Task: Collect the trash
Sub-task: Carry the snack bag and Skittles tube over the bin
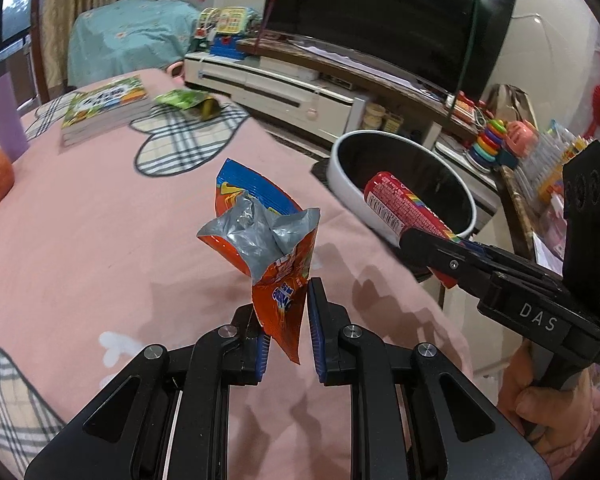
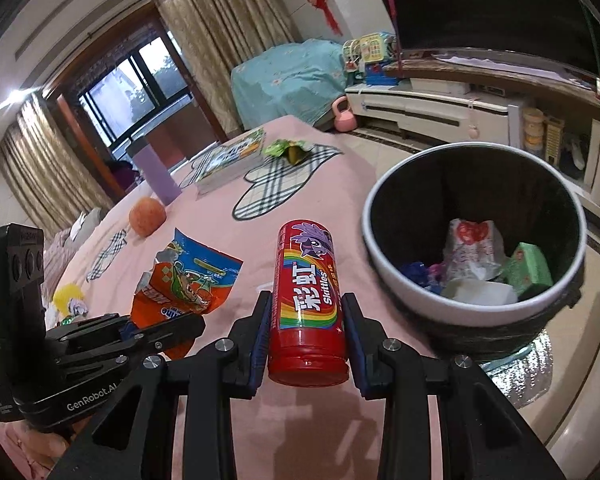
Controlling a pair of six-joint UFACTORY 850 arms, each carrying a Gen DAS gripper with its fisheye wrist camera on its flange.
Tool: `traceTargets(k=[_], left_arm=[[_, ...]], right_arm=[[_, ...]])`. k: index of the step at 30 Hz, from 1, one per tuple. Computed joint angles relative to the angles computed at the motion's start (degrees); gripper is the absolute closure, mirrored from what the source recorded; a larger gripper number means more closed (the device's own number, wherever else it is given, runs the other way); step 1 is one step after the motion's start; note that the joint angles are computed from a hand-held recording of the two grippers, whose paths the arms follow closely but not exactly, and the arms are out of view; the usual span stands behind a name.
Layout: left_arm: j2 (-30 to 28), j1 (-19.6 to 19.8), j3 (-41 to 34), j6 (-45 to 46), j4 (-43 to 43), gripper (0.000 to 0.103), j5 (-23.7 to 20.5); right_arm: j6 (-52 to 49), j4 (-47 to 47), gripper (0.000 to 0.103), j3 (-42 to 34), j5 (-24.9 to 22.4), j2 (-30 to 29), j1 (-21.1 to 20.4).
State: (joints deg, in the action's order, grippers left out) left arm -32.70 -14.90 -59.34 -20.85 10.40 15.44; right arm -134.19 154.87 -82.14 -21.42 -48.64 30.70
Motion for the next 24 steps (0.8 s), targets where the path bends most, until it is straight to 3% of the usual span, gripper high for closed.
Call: traceTargets(k=[11, 24], left_arm=[[-1.77, -2.44, -3.81, -0.79, 2.54, 0.087, -2.04], [-4.21, -4.03, -8.83, -4.43, 7.82, 0.087, -4.17]], right_arm=[[-4.81, 6.52, 0.069, 4.04, -2.18, 2.68, -2.55], [-4.86, 7.68, 0.069, 4.36, -2.09, 2.68, -5.12]])
